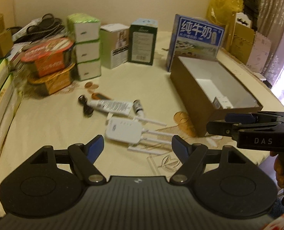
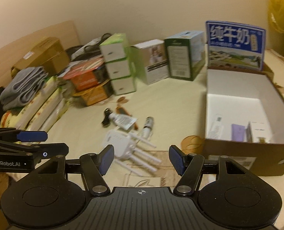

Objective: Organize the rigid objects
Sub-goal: 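Move both tools away from the shoebox toward the white wifi extender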

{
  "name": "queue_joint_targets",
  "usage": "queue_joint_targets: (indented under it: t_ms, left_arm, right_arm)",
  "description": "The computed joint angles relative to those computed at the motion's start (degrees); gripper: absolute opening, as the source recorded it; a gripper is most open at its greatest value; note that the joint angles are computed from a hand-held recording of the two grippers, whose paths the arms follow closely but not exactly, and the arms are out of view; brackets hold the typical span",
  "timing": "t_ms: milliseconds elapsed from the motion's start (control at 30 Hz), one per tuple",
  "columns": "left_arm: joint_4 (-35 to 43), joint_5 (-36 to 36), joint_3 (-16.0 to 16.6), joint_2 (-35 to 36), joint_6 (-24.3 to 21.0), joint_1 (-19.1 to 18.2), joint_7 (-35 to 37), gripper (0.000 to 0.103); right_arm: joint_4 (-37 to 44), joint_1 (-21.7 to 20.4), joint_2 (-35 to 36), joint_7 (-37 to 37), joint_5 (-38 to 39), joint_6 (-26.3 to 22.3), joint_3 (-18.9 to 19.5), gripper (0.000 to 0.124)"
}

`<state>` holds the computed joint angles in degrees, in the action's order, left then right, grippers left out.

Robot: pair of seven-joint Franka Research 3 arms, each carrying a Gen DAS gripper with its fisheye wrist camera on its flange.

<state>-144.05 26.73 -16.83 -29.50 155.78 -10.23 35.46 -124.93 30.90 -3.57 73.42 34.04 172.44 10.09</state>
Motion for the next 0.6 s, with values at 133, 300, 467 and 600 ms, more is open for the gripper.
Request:
queue_joint_targets:
  t_ms: [133,300,467,600]
  left_arm:
    - [-1.9,-1.1,0.3,-1.2,-1.0,-0.5,-0.6,0.075]
    - [-2.8,-2.3,0.9,-1.0,-1.9,-1.1,-0.5,0.075]
    - [-3.3,-2.6,0.9,-0.5,-2.0,-0.8,-1.1,0.075]
    - [-3.7,-2.7,1.3,0.3,-1.6,-0.4,-1.5,0.075]
  right_arm:
    - [0.5,0.6,0.9,-2.6,2.4,-1.1,0.1,0.061]
    - [1.1,0.5,2.1,-3.8,3.5,-1.9,0.5,0.061]
    - [2.2,0.1,3.6,-4.5,4.1,-2.7,0.9,0.061]
    - [3.2,-0.2,5.3,-5.0,3.1,-2.8,1.3,0.061]
